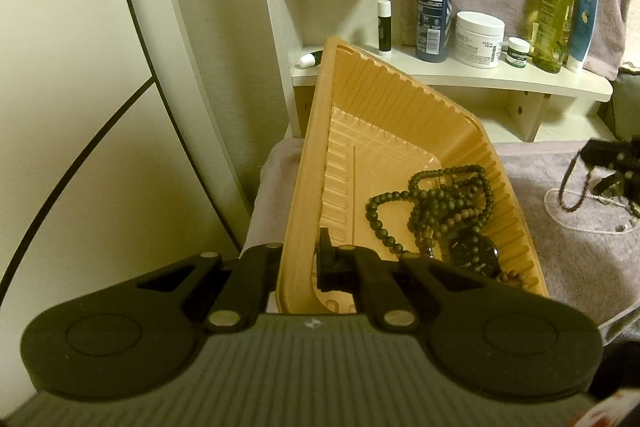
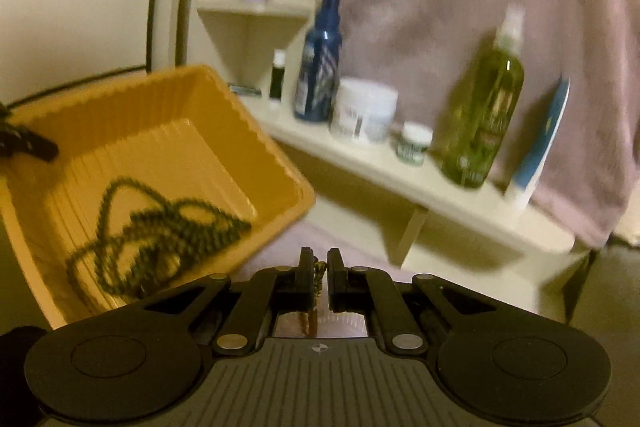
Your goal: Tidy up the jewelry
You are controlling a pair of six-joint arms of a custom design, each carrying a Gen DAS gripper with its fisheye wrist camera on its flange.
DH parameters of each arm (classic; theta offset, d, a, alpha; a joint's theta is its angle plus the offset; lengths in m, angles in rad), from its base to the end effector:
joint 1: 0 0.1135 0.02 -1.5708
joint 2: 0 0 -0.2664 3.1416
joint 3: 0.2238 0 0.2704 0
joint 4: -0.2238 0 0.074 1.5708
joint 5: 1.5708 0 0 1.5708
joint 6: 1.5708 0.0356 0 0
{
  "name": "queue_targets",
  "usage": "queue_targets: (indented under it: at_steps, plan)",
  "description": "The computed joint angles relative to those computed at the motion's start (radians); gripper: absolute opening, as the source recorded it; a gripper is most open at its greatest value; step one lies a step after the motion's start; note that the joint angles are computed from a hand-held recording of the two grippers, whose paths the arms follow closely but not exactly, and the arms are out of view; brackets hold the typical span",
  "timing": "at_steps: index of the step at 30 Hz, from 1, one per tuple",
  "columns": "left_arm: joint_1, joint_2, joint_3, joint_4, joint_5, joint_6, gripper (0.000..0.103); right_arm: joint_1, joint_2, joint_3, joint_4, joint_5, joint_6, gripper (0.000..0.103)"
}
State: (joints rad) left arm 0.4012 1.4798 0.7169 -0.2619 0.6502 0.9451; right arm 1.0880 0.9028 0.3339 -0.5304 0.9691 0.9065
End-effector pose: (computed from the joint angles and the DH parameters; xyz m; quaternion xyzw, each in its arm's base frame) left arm 0.2671 0.0899 0.1525 0.3281 0.8559 -0.0812 0.3915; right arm 0.0967 0.1212 0.1473 0.0304 0.8667 -0.0722 0.4926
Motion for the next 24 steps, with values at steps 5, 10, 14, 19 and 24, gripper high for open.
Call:
queue_targets:
  at_steps: [5,10,14,19,24]
  plan:
    - [0.000,-0.003,0.001,-0.004,0.003,0.002,0.004,0.016,-0.038,0.060,-0.024,0.038,-0.062,0.006]
    - [0.000,0.002,0.003,-0.005,0.003,0.000,0.004,-0.026,-0.064,0.097,0.104,0.008,-0.226,0.006]
    - [0.000,0.001,0.003,-0.004,0.004,-0.001,0.004,-0.064,-0.018,0.121,0.260,-0.071,-0.328,0.006]
    - [-0.001,0.004,0.006,-0.007,0.002,0.001,0.004,-0.089,0.089,0.136,0.437,-0.187,-0.348,0.006]
    - [0.001,0.004,0.006,-0.007,0.004,0.001,0.004,-0.104,0.223,0.146,0.531,-0.292,-0.309,0.006]
